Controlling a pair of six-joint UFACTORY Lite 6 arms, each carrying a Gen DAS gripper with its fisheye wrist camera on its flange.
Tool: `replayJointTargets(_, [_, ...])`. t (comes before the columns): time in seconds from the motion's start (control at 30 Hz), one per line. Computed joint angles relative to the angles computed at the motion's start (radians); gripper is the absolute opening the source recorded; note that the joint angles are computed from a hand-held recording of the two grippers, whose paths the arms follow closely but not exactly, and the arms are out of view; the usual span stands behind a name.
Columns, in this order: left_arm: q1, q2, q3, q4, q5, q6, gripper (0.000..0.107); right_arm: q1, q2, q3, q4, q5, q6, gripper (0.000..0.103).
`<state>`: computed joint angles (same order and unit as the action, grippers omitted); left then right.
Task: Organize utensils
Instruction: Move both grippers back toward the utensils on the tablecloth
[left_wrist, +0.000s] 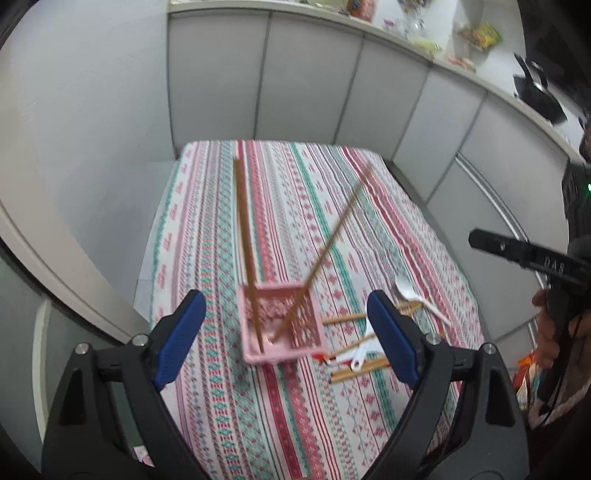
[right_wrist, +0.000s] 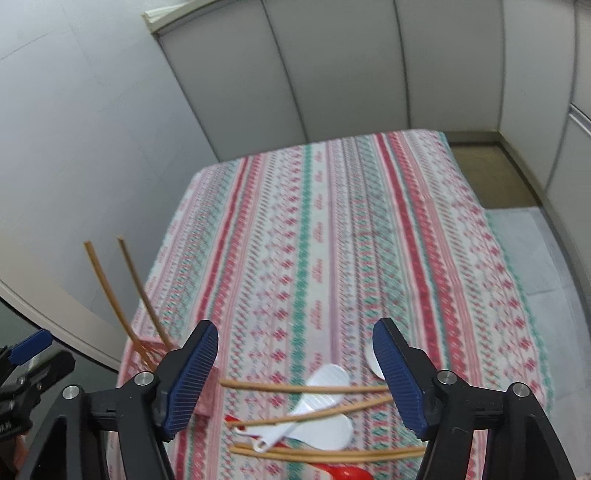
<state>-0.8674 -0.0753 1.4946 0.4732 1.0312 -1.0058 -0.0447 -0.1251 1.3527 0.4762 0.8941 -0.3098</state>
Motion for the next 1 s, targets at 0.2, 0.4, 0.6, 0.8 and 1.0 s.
replayJointTargets(0.2, [-0.073, 0.012, -0.018, -0.016, -0.011, -0.02, 0.089, -0.085, -0.036, -0.074, -0.021, 0.035, -0.053, 0.079])
replayJointTargets(0.4, [-0.135, 0.067, -0.004, -0.053, -0.033, -0.02, 0.089, -0.161, -0.039, -0.154, -0.057, 0.044, -0.071, 0.082])
replayJointTargets(0.6, [-0.197, 0.155, 0.041, -0.069, -0.043, 0.003, 0.089, -0.217, -0.001, -0.221, -0.12, 0.033, -0.095, 0.082])
replayJointTargets(0.8, [-0.183, 0.251, 0.098, -0.139, -0.072, 0.062, 0.089, -0.304, 0.076, -0.255, -0.096, 0.055, -0.167, 0.079])
replayJointTargets(1.0, [-0.185, 0.418, 0.239, -0.199, -0.057, 0.158, 0.078, -0.382, 0.162, -0.231, -0.071, 0.074, -0.195, 0.059])
